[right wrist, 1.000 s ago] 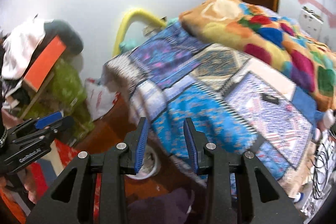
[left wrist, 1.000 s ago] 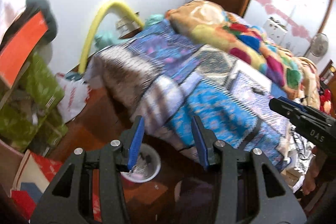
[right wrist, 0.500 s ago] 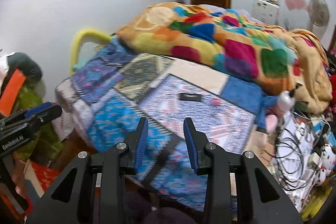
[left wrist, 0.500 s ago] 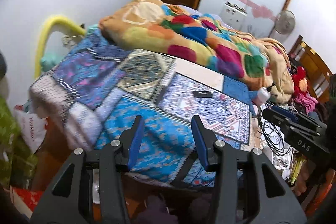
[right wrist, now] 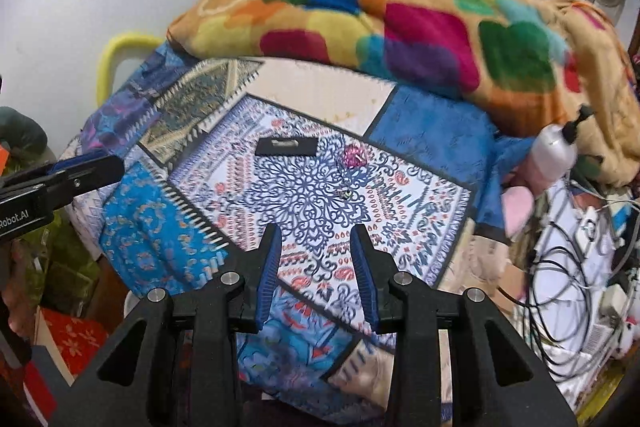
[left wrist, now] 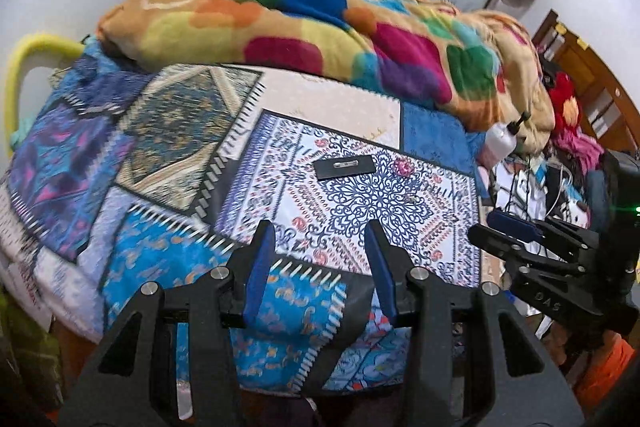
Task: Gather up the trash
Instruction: 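Grasp the black flat card with the left gripper while the right grasps the purple charm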
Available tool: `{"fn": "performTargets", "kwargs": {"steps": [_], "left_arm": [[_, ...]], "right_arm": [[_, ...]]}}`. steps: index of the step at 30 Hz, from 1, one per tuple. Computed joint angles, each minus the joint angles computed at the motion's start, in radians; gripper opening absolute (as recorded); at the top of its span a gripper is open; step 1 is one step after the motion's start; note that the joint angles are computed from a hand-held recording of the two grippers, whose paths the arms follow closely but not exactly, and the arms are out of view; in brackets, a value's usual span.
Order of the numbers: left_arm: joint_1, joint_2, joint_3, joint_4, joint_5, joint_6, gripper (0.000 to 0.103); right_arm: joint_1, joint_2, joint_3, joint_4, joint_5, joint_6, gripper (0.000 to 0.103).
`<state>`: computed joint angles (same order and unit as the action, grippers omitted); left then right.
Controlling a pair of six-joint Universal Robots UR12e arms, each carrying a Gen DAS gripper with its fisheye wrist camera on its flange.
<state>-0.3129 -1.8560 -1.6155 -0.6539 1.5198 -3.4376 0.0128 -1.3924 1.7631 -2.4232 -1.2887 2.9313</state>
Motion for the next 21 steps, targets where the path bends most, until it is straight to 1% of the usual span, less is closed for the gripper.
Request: {"fn": "performTargets", "kwargs": {"steps": [2,4,6,9,13,16,17,19,20,21], "left_arm": [[0.000,-0.027,0.023,-0.020,-0.001,0.009,0.046],[0.003,-0.057,0.047,-0.035,-0.006,0.009,0.046],[0.009,-0.078,0.062,-0.046,-0.020,0.012,0.046],[0.013,-0.112,0.087,-0.053,-0.029,0.023,0.046],[0.015,-0.157,0.126,-0.067,-0.026,0.024,0.046],[0.021,-0.187,0.153,-0.070,-0.065,0.027,0.046],[0.022,-0.196,0.161,-0.065,-0.077,0.029,0.046],[0.025,-0.212,0.174,-0.043,-0.115,0.037,0.046],[0.025,-0.218,0.181,-0.041,-0.123,0.040,0.046],[0.022,-0.226,0.192,-0.044,-0.123,0.048,0.046]], "right_arm": [[0.007,0.025,-0.011,-0.017,-0.027,-0.006,0.032],[0.010,0.053,-0.026,-0.040,-0.038,-0.014,0.033],[0.012,0.086,-0.053,-0.048,-0.045,-0.035,0.032],[0.011,0.129,-0.091,-0.032,-0.031,-0.079,0.033],[0.023,0.160,-0.103,-0.058,-0.062,-0.128,0.032],[0.022,0.172,-0.106,-0.069,-0.059,-0.130,0.032],[0.021,0.172,-0.096,-0.101,-0.054,-0.131,0.032],[0.017,0.173,-0.090,-0.125,-0.039,-0.145,0.032],[0.016,0.175,-0.089,-0.134,-0.034,-0.152,0.030],[0.016,0.177,-0.086,-0.146,-0.035,-0.158,0.023]]}}
